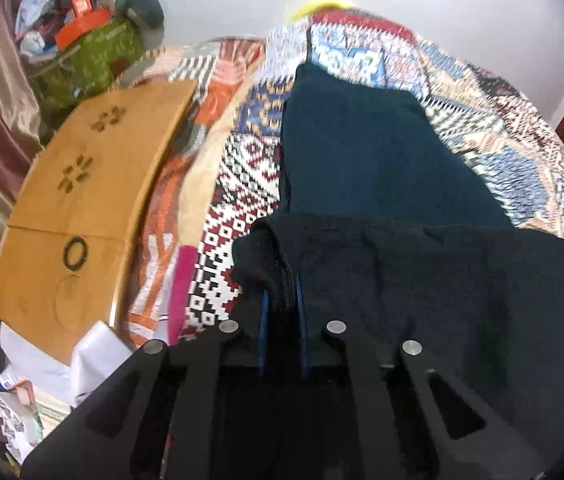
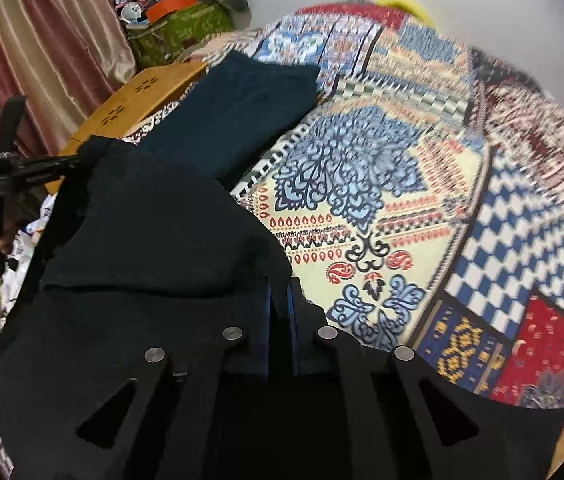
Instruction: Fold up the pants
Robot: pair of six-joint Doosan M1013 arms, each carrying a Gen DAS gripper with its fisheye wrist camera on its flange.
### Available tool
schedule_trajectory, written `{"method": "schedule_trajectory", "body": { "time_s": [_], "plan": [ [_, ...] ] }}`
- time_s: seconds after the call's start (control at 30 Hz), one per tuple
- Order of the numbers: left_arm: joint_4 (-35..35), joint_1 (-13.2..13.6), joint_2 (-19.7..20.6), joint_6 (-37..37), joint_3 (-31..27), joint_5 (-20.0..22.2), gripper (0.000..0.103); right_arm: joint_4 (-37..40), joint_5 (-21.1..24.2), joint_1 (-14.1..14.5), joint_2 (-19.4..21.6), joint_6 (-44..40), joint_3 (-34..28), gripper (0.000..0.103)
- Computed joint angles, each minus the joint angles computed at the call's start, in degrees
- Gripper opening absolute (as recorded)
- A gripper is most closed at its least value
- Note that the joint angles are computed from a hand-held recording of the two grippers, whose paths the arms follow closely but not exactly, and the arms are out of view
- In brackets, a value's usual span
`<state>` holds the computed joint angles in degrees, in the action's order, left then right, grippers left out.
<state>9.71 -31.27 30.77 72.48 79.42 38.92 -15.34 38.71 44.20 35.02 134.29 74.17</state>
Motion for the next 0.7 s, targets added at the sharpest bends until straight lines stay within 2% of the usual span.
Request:
{"method": "schedule_trajectory", "body": {
  "time_s": [0.17, 0.33, 0.47, 0.7],
  "plan": [
    [0.0, -0.6, -4.5, 1.6, 3.3, -2.5, 0.010, -8.5, -0.5, 2.1, -3.0, 8.2, 2.1, 0.006],
    [-0.4, -1.3, -9.8, 2.2, 8.4, -5.6, 0.010, -14.1, 0.4, 4.4, -5.3, 12.3, 3.0, 0.006],
    [1.5, -1.7, -13.9, 0.1, 12.9, -7.7, 0.010, -17.6, 0.8, 6.8, -6.6, 14.8, 3.9, 0.006],
    [5.9, -1.7, -19.3, -6.3, 20.3, -8.6, 0.010, -21.5, -0.3, 10.6, -8.6, 20.4, 6.9, 0.005]
  ]
}}
